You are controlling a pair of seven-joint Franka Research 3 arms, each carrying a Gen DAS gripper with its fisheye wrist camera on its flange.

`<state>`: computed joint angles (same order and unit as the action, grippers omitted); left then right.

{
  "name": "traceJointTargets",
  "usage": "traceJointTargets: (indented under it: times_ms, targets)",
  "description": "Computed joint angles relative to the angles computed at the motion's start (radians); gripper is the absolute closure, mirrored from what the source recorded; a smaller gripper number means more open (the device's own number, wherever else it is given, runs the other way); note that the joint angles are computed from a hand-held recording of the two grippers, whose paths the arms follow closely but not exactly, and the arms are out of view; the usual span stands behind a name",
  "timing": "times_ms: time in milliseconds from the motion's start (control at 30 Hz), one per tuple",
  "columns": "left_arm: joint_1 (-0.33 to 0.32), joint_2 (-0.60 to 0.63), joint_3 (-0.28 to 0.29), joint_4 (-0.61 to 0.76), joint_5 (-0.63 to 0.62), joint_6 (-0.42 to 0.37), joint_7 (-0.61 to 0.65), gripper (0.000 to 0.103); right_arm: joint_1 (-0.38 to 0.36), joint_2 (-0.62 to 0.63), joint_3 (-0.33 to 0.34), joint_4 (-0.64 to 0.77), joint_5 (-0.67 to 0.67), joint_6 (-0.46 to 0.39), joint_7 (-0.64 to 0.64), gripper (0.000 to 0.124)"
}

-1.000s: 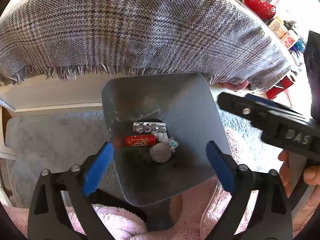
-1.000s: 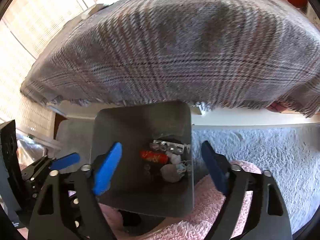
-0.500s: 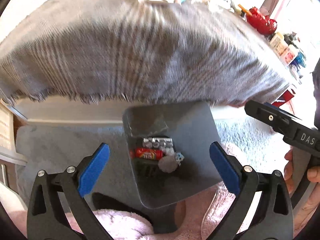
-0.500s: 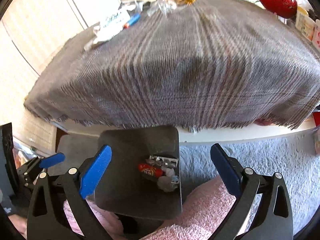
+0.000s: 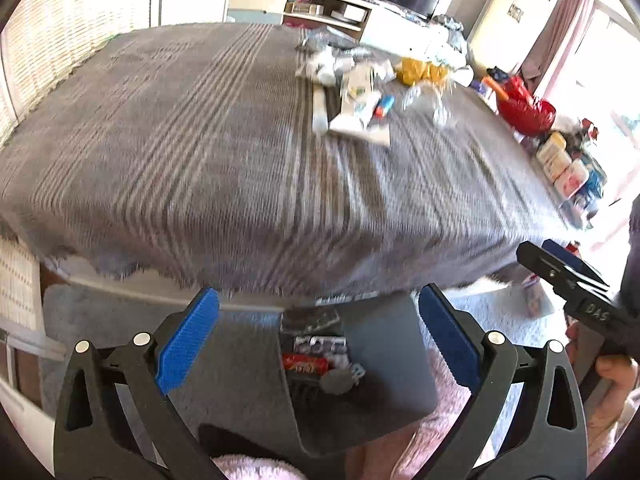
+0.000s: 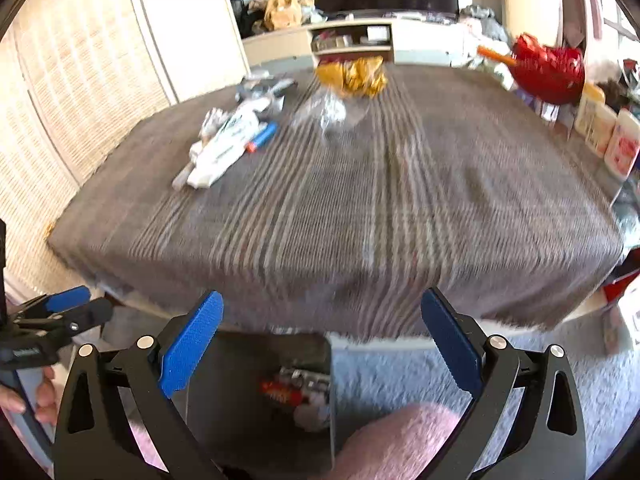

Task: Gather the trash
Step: 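Raise both open tools back over the remaining trash on the table, then grasp the white rainbow-printed box with the left tool while the right grasps clear plastic bag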

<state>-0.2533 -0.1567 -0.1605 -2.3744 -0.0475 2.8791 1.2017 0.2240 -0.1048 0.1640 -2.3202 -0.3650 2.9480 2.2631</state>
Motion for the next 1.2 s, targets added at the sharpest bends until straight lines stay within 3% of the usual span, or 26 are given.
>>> traceJointTargets:
  times_ms: [133, 367, 567, 667, 900, 1200]
  targets:
    - [0.033, 0.065, -0.019, 0.089, 0.106, -0.009, -0.017, 0.008, -0.002, 0.046, -0.016, 0.065, -0.014, 0.002, -0.005, 0.024]
    - [0.055, 0.202, -0.034, 0.264, 0.132, 0.005, 0.064, 0.008, 0.046, 0.155, -0.077, 0.213, 0.022, -0.027, -0.079, 0.024]
    - [0.063, 0.308, -0.031, 0.402, 0.243, 0.002, 0.014, 0.010, 0.105, 0.266, -0.146, 0.381, 0.022, -0.087, -0.110, 0.024]
    - [0.056, 0.365, -0.023, 0.479, 0.306, -0.023, -0.004, 0.016, 0.121, 0.322, -0.171, 0.464, 0.045, -0.110, -0.132, 0.024]
    - [0.067, 0.482, -0.044, 0.634, 0.308, -0.075, 0.048, 0.031, 0.110, 0.461, -0.172, 0.661, 0.241, -0.178, -0.287, 0.024]
    - [0.083, 0.572, -0.071, 0.747, 0.245, -0.140, 0.140, 0.035, 0.152, 0.584, -0.217, 0.837, 0.268, -0.252, -0.329, 0.025]
